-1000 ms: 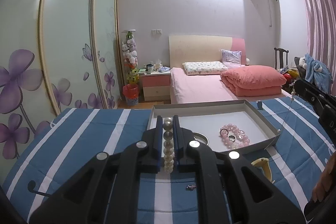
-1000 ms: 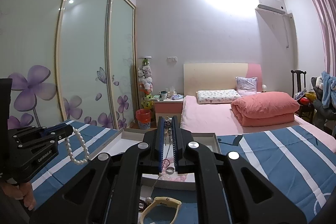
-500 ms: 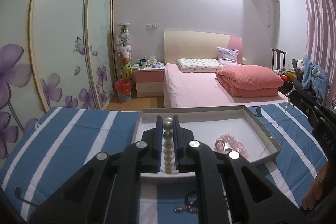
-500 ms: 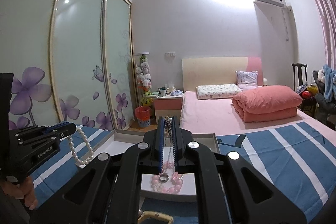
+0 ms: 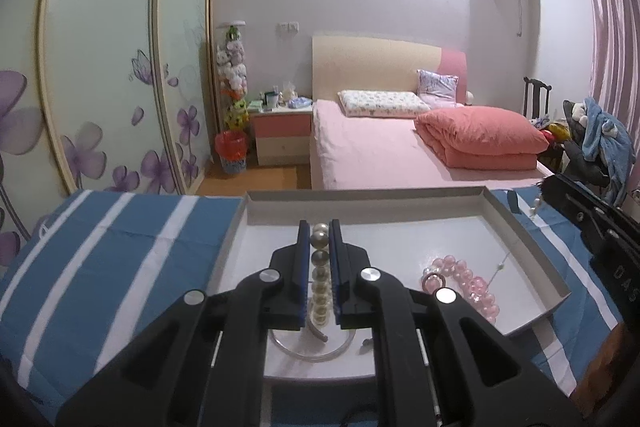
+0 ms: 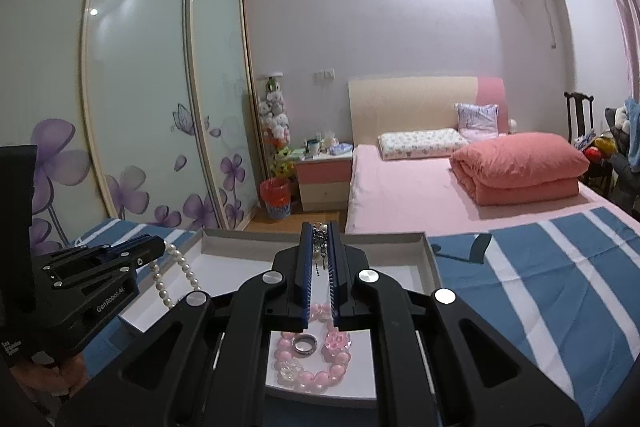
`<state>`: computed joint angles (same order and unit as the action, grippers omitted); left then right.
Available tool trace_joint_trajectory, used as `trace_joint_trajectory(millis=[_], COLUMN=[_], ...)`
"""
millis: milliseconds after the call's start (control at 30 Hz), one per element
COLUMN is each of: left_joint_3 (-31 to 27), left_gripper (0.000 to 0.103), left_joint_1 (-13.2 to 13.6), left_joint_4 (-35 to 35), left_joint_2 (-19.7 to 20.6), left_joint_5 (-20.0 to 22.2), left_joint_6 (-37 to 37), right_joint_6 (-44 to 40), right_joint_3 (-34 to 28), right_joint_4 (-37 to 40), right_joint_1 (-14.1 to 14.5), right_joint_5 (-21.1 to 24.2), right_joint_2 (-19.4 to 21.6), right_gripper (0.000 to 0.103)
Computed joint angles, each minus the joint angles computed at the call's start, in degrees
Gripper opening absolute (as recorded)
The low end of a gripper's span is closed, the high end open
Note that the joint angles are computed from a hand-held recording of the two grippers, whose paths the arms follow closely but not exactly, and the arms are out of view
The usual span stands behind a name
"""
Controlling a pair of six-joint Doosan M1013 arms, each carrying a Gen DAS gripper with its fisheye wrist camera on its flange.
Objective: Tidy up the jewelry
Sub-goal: 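Lower both pieces into the gray tray and open both tools, then grasp the pearl stud earring with the left tool while the right tool approaches the yellow watch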
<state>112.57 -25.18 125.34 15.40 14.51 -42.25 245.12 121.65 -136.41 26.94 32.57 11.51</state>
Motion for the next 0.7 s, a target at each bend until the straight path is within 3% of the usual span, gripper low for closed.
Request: trace_joint_trajectory(millis=[233, 300, 367, 700], left_joint_3=[-1.2, -1.2, -1.3, 2.1], left_gripper=[0.013, 0.018, 0.021, 0.023], left_joint_1=[0.6, 0.8, 1.1, 2.2], left_joint_4=[1.1, 2.0, 4.3, 12.4], left_joint_2=[1.3, 1.4, 1.3, -2.8], left_joint_5=[-3.2, -3.7, -3.9, -3.5], left_joint_6=[-1.1, -2.3, -5.0, -13.5], right_joint_6=[-0.4, 0.3, 0.8, 1.0], right_joint_3=[-0.8, -0.8, -0.6, 1.5], right_joint_4=[0.3, 0.0, -0.1, 1.4], right_joint_1=[-0.7, -0.8, -0.7, -0.1], right_joint_5=[-3.8, -3.6, -3.0, -2.4], right_joint_2=[0.3, 0.2, -0.1, -2.9], right_gripper=[0.013, 0.026, 0.032, 0.033])
